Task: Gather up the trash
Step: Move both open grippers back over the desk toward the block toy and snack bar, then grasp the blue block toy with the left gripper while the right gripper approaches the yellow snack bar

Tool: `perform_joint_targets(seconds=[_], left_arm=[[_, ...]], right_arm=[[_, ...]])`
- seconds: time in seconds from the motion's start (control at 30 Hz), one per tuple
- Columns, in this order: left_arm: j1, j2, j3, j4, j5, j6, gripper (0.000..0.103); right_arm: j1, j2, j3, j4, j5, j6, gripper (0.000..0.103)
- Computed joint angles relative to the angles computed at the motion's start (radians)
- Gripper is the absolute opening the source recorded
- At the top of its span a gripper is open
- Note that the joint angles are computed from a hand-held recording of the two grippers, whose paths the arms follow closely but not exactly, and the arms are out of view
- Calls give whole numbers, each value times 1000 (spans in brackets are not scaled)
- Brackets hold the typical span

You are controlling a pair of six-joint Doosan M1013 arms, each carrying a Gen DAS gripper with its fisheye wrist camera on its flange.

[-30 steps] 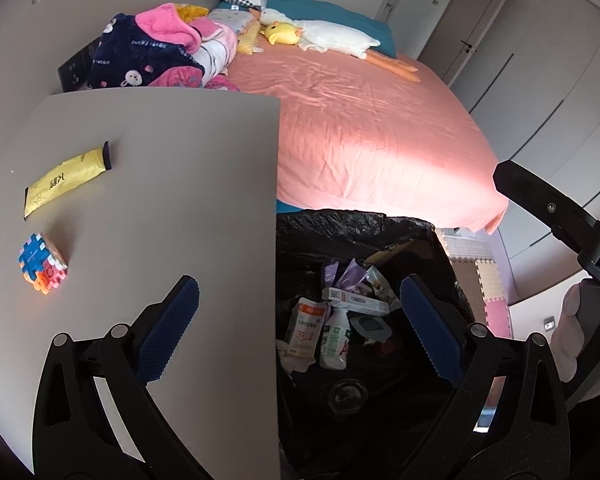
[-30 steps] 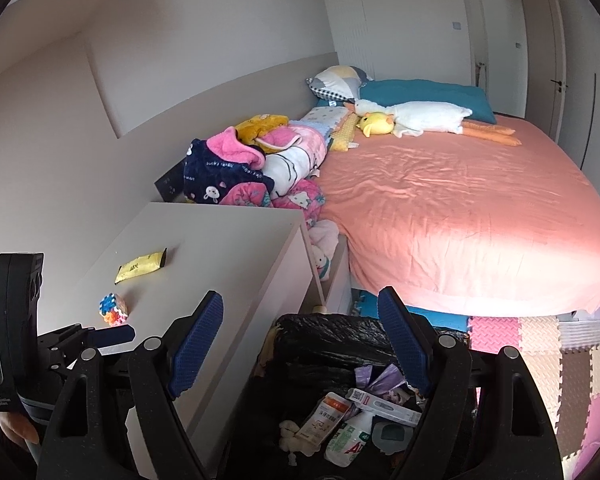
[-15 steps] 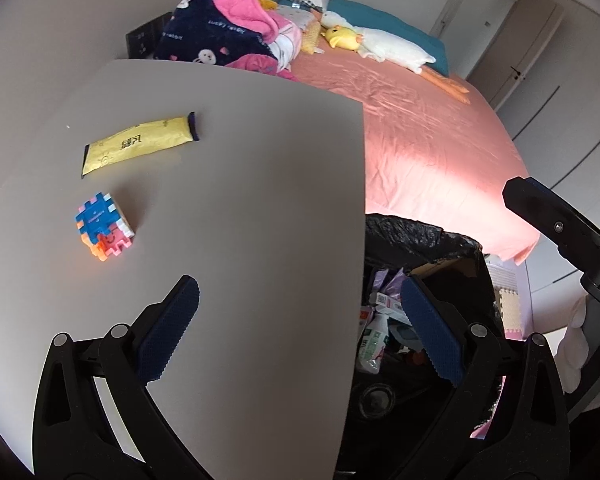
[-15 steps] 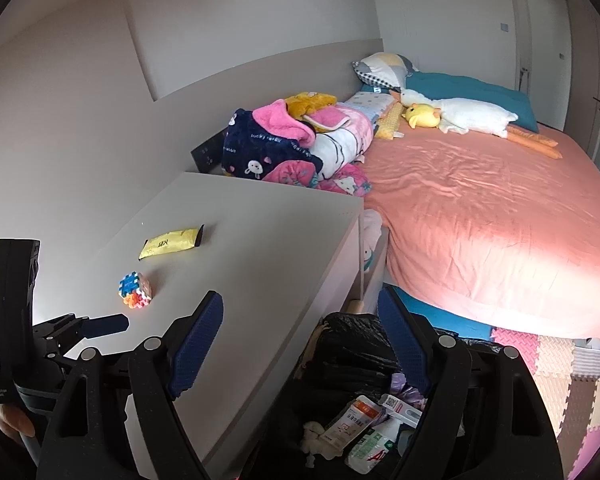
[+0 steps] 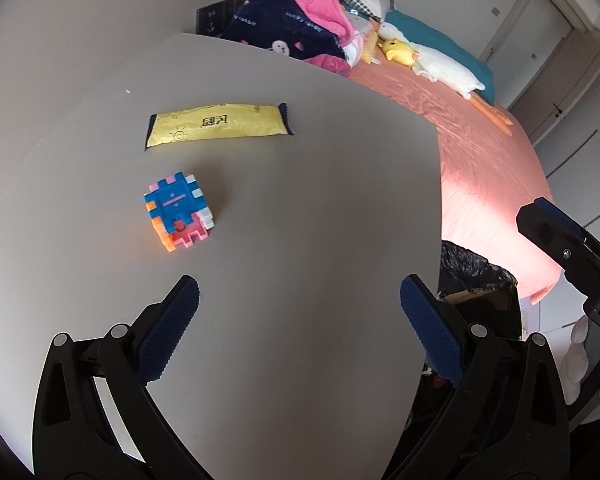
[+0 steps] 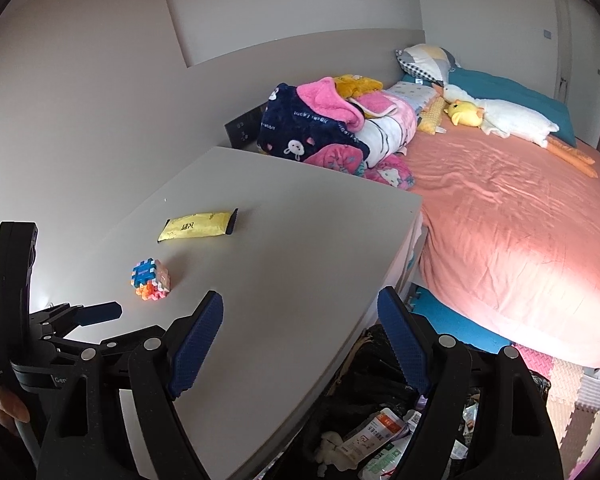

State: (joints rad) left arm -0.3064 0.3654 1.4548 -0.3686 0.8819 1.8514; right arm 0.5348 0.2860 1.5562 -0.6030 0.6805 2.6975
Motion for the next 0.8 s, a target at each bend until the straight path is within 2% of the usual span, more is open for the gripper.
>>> perform_joint_targets(seconds=[0.2,0.73,0.8], left_arm=[[19,25,-23,47,-19,-112,97],[40,97,-93,104,23,-289,97],[39,107,-103,125,26,-326,92]], right_arm=[[-24,47,-51,89,-22,-114,80],[-60,169,-184,262,-2,-367,80],[-62,185,-203,272,2,-392,80]])
